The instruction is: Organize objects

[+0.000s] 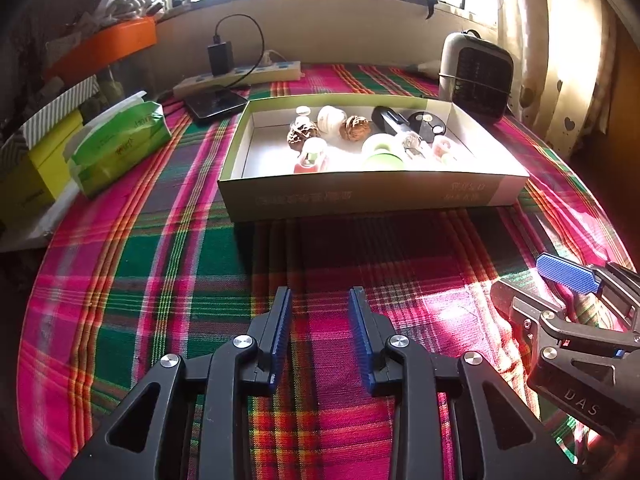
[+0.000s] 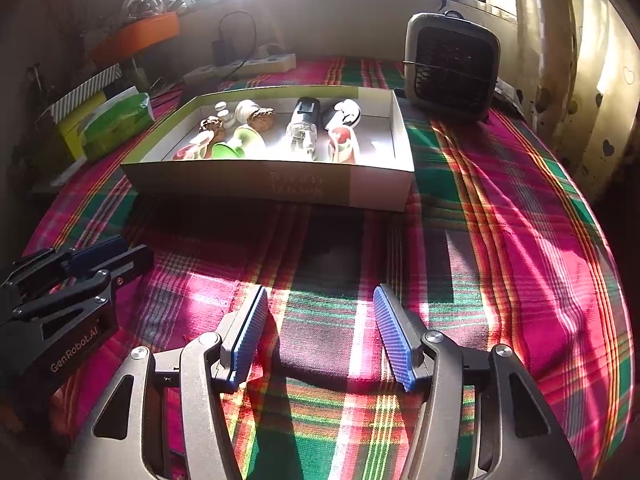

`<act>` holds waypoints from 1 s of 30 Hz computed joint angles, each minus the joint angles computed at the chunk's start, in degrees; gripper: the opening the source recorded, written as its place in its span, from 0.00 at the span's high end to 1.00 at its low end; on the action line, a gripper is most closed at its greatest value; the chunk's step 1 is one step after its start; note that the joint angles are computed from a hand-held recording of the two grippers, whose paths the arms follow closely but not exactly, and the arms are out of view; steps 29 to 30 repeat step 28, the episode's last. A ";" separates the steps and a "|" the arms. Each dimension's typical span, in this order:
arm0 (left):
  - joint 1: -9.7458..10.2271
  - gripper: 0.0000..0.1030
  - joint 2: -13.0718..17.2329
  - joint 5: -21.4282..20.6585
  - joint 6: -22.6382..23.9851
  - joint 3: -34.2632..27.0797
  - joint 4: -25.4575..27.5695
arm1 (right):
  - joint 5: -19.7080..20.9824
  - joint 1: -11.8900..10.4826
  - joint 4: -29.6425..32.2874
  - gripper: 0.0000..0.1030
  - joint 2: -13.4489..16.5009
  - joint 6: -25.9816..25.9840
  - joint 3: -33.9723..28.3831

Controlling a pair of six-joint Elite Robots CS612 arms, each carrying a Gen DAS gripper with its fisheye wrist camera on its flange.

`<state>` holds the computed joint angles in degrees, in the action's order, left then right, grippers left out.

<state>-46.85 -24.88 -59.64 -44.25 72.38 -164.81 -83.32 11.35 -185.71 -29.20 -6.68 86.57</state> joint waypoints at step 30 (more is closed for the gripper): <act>-0.02 0.73 -0.04 -0.07 -0.08 0.01 -0.04 | -0.80 0.35 0.21 0.38 0.15 -0.77 -0.22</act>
